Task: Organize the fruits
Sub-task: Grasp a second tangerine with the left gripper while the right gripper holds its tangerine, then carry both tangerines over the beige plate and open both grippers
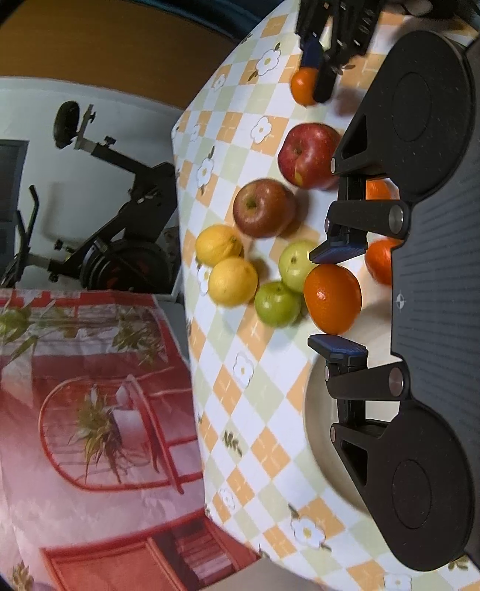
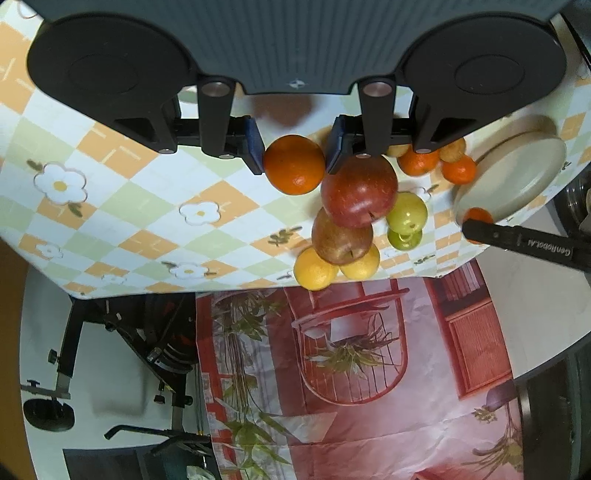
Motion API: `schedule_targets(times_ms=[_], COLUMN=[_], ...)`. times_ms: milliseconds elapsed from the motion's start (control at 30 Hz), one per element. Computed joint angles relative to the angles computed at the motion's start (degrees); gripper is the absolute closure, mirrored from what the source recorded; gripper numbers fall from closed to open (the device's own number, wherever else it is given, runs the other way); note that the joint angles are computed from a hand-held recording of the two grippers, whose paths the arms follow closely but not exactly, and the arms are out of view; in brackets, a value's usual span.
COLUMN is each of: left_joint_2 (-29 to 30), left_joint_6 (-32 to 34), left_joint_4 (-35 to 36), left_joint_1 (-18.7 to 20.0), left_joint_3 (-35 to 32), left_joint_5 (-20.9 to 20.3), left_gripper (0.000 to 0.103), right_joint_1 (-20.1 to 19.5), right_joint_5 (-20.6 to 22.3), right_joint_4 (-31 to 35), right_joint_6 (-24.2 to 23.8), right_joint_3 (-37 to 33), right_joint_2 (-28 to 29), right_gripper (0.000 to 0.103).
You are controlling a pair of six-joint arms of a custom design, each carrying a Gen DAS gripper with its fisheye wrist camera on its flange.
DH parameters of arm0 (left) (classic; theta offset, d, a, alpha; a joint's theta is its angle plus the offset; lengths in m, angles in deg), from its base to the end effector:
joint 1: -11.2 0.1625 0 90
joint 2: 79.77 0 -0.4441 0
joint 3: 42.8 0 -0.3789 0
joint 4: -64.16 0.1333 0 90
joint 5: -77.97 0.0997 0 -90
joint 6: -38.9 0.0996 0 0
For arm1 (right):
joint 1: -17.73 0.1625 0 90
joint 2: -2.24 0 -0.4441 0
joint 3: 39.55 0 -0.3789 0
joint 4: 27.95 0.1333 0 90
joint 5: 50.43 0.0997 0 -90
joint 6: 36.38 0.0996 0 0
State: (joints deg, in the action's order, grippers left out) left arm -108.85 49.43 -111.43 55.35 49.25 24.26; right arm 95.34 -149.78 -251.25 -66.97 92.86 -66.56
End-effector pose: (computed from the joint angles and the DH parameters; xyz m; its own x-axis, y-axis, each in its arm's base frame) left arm -0.3563 -0.6138 0.0051 -0.5915 0.5302 -0.6074 0.7836 0.5554 -0.2783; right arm 0.0166 -0.4703 0.2965 -0.8394 0.1378 0.5258 -0.4097 0.4753 -0.7786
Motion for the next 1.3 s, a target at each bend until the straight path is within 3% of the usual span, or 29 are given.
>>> schedule_targets(times_ms=[333, 700, 833, 1300], left_joint_2=[-5.3, -8.92, -8.5, -6.1], left_joint_6=[-1.04, -1.58, -0.62, 1.97], left_joint_4=[-4.57, -3.12, -2.99, -3.81], left_joint_1=[1.82, 6.56, 7.98, 10.01], left_joint_3=[3.73, 4.25, 4.16, 2.13], left_joint_5=[2.14, 1.35, 1.3, 0.46], left_gripper=[0.059, 0.059, 0.058, 0.058], right_joint_1=[7.2, 14.37, 15.77, 15.78], right_joint_5=[-2.87, -4.45, -6.01, -7.93], right_joint_4=[7.14, 20.19, 26.32, 36.87], right_joint_6=[-5.26, -11.81, -16.1, -19.03], right_joint_3=[-6.18, -19.17, -23.73, -34.71], right_joint_2=[-0.33, 9.16, 13.11, 21.27], right_gripper=[0.064, 0.064, 0.064, 0.064])
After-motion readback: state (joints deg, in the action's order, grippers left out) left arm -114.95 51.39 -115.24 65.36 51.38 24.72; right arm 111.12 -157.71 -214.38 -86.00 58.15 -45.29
